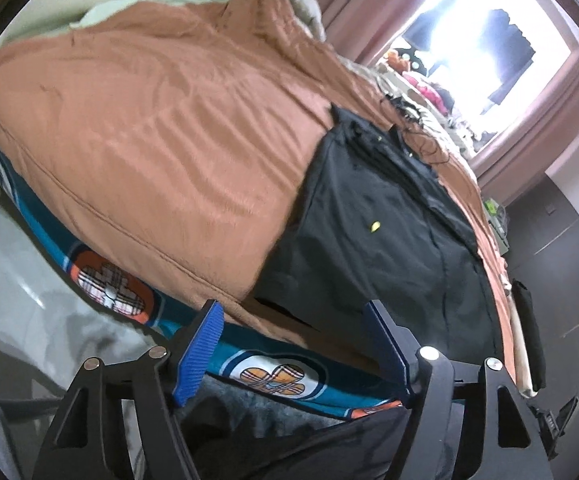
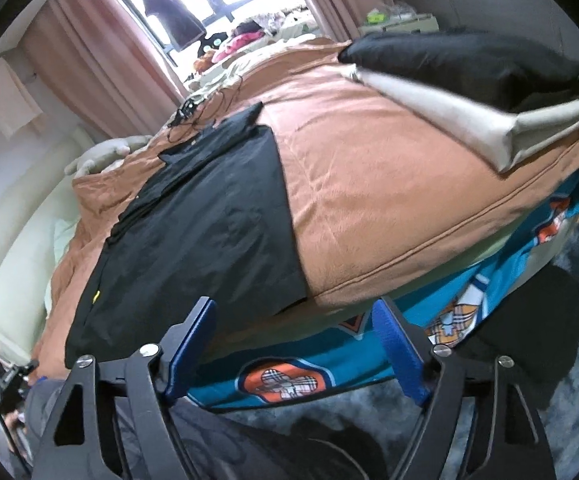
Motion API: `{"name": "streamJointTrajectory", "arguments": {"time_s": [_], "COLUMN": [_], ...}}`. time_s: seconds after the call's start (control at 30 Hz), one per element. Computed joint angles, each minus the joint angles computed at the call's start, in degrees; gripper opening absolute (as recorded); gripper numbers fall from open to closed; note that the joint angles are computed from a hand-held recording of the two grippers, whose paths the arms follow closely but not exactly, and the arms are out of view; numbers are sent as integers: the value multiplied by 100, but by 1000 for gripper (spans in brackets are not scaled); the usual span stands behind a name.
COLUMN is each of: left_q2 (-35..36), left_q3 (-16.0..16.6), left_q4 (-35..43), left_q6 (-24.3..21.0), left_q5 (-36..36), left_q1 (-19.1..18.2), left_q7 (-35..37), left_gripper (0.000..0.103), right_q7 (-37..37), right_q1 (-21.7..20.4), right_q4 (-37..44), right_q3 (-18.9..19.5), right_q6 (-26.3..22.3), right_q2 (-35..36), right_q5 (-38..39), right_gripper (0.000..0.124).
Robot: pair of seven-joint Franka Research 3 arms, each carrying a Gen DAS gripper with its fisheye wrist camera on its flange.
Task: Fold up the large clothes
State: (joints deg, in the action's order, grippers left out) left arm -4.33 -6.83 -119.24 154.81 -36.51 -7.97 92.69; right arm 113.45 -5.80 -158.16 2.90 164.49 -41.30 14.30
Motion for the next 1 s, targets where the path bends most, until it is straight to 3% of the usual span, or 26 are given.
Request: {"name": "streamJointTrajectory", "arguments": {"time_s": [0.33, 0.47, 0.6, 0.7, 0.8, 0.87, 0.93, 1.0], "left_q2": [988, 1163, 1311, 1294, 1157, 1091, 1076, 1082], "left_q3": [-315, -491, -607, -753, -849, -779, -680, -623], "left_q4": [796, 945, 1136, 1121, 1013, 966, 958, 972], "left_q6": [-219, 73, 1, -80, -387, -650, -762, -759], "left_q5": [59, 5, 1, -663, -2168, -2897, -3072, -3137], "left_q1": [294, 400, 496, 659, 859, 855, 759, 666], "left_q7": [-178, -63, 21, 416, 1340, 1866, 2018, 2080], "left_gripper": [57, 56, 56, 56, 56, 56, 56, 56], "right_q7": [-970, -1607, -2434, -3231, -3764, -4451, -5183, -5433], "right_q1": [1034, 1511, 2280, 3150, 3471, 4213, 5135, 5845], "right_q4": [657, 880, 1037, 1047, 936, 904, 921, 891], "right_q3": [-989, -1424, -2042, -2730, -2911, -3490, -4202, -4712], "right_q6": [689, 872, 1113, 1266, 1341, 1537, 1880, 2318], "right_q2": [1405, 1698, 1817, 1662, 1436, 1142, 784, 455], "right_q5": [965, 1637, 2578, 3509, 3973, 4596, 5210, 5333], "right_gripper": [71, 69, 69, 61, 60, 60, 60, 60]}}
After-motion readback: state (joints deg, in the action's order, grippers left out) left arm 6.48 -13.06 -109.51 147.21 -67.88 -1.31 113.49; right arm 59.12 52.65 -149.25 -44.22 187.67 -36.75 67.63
